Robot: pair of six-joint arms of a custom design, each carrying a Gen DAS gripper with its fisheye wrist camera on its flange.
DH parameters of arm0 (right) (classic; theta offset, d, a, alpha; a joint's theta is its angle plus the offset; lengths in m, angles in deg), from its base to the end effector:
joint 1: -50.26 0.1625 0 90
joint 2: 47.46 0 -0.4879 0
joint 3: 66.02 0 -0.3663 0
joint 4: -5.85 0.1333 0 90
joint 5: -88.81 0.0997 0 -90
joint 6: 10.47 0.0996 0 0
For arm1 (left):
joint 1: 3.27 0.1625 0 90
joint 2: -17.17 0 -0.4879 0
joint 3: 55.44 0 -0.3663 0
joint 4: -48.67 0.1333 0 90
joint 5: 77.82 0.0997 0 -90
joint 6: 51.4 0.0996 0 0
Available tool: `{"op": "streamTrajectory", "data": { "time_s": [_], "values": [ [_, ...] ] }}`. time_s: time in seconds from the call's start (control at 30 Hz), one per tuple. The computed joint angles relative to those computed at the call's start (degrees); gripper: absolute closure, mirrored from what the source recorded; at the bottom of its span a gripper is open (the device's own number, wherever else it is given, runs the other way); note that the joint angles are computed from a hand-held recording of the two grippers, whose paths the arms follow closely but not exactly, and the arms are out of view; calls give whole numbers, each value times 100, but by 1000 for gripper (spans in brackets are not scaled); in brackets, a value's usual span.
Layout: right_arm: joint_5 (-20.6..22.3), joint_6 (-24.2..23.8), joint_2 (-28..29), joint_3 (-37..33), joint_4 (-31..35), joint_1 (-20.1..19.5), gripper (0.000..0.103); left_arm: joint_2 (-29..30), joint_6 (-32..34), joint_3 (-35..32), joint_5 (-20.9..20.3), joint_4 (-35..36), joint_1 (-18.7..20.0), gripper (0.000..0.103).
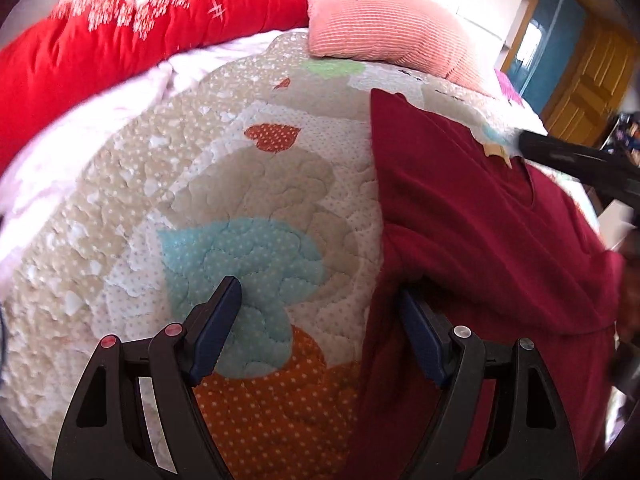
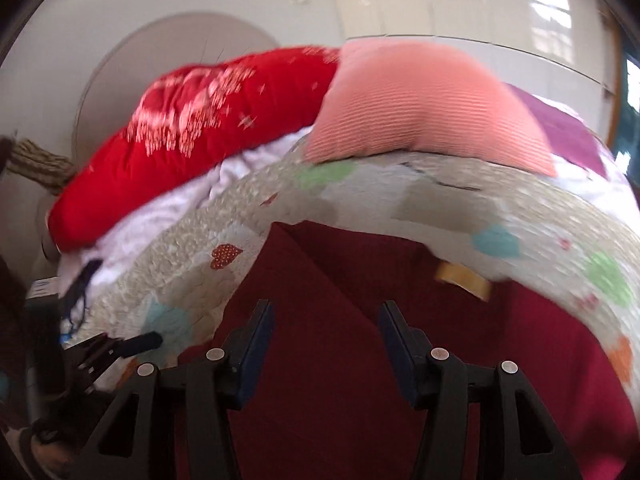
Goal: Fold small clothes
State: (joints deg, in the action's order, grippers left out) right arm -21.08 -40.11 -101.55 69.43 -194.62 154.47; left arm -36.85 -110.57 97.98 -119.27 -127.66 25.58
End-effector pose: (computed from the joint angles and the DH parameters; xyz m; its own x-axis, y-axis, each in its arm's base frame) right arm 0.2127 -0.4350 0.1622 -0.7215 -0.4800 0.4989 -0.6573 0.7013 -0.2758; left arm -0.1703 -0.3313 0.1092 -0.8202 -0.0645 -0.5684 0.2905 0.8090 -0.5110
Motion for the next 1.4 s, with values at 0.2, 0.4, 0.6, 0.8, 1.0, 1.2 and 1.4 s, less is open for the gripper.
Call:
{"op": "streamTrajectory", "data": {
  "time_s": [0.2, 0.4, 0.6, 0.8, 1.0, 1.2, 1.4],
  "values": [
    [-573, -466, 812, -721, 639, -81, 89, 70, 437, 120, -94, -587, 57, 23],
    [-335, -772, 894, -726, 28, 211, 100, -161, 323, 248, -76, -643, -8, 23],
    [-891, -900, 1726, -1177, -641, 591, 96, -396, -69, 391, 240, -504, -142, 23],
    [-509, -215, 662, -24, -807, 319, 67, -399, -514, 618, 959, -398, -714, 23],
    [-1487, 72, 221, 1115, -1906, -341, 66, -87, 424, 161, 731, -450, -336, 23],
    [-1518, 187, -206, 1402, -2308, -496, 62, 6, 492, -75, 235, -476, 268, 22],
    [-2549, -358, -47, 1134, -2732, -643, 56, 31, 301, -70, 339, -238, 136, 22]
  ]
}}
